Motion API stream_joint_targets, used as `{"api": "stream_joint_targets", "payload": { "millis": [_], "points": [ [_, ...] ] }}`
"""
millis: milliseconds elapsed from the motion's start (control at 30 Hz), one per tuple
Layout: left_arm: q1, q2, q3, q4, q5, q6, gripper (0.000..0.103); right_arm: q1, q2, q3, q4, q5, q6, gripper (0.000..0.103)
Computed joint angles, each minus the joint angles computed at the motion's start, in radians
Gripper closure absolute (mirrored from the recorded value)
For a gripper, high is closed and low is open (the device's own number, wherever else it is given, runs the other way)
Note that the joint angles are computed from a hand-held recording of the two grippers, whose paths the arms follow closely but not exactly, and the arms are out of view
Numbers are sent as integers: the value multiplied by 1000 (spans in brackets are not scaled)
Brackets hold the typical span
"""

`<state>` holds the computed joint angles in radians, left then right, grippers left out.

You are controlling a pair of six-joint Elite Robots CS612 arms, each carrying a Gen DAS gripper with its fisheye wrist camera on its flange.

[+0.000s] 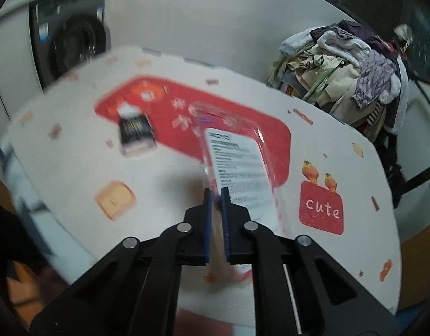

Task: Collect trash
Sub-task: 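Reach the right gripper to the pink card package and grasp it, then grasp the black tissue pack with the left gripper while the right gripper holds the pink package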

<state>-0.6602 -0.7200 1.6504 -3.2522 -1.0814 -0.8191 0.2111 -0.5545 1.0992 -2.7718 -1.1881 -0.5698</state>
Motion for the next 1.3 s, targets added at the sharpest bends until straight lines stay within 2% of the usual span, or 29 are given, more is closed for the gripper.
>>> {"api": "stream_joint_targets", "payload": {
  "millis": [200, 333, 400, 433, 600, 733, 867, 1000, 1300],
  "points": [
    [-10, -5, 1, -9, 13, 12, 6, -40, -43, 19, 63, 224, 181, 94],
    [-13, -6, -2, -10, 14, 20, 6, -69, -35, 1, 109, 355, 348, 94],
    [-12, -5, -6, -9, 10, 20, 6, -79, -25, -7, 118, 388, 413, 94],
    [-10, -4, -10, -9, 4, 18, 6, -83, -20, -8, 115, 395, 444, 94],
    [14, 10, -46, 13, -41, 10, 6, -94, -17, 4, 80, 392, 487, 94],
    [51, 39, -116, 56, -99, 25, 6, -98, -13, 3, 54, 394, 494, 94],
    [94, 86, -234, 166, -141, 90, 6, -101, -6, -8, 34, 400, 503, 94],
    [132, 144, -361, 291, -183, 112, 6, -102, -2, -15, 11, 396, 495, 94],
    [173, 258, -601, 554, -201, 243, 6, -114, 3, -24, -10, 402, 492, 94]
  ]
}}
